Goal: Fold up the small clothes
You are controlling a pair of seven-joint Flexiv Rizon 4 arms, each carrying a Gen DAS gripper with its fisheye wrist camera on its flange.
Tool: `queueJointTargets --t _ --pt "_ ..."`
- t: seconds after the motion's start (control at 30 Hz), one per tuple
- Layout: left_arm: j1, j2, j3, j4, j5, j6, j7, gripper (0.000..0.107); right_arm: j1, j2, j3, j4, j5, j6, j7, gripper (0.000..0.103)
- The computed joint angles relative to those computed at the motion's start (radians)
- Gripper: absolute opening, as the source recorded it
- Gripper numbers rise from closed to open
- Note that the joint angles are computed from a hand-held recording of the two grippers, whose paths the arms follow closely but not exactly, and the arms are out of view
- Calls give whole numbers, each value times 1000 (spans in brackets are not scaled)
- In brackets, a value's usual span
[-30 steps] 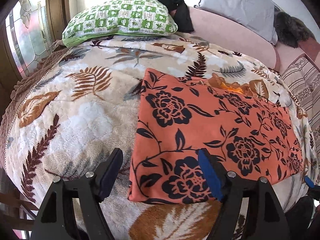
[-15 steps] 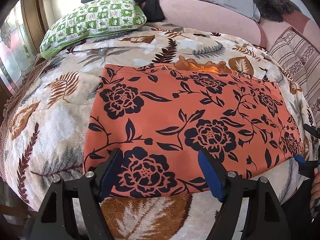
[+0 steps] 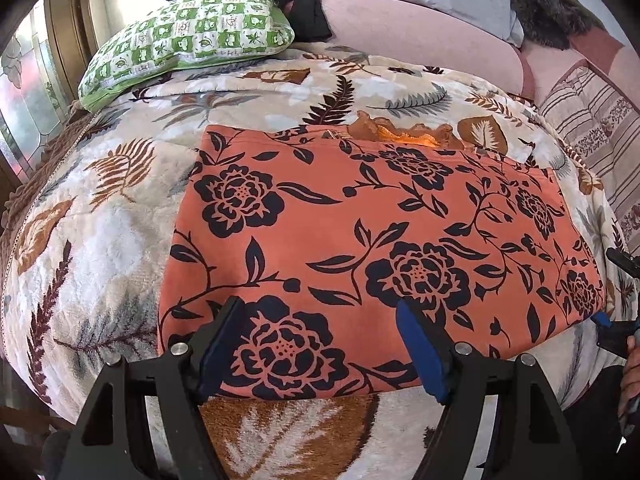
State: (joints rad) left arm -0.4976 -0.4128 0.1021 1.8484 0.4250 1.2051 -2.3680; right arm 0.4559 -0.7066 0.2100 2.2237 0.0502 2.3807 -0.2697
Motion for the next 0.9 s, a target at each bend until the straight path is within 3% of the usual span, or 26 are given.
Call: queueJointTargets --t 0.37,0.47,0.53,0.8,0.83,0.9 --pt "-3 -81 -21 -103 -24 -21 57 79 54 9 -47 -23 42 -48 -69 86" --pt "-31 -144 -7 -169 -34 -114 87 81 73 16 -65 -32 44 -86 -119 86" --pt "-66 -142 22 -186 -1 -128 55 83 86 23 -75 -34 50 -107 -153 86" --pt "-48 -147 0 -194 -8 -118 73 84 170 68 -134 -53 131 -213 -264 86" --pt "-36 -166 -13 -202 -37 -131 104 87 183 73 -144 -57 143 -230 -277 86" --pt "-62 -174 19 -212 8 -111 75 92 188 76 -147 -63 152 -254 -288 86"
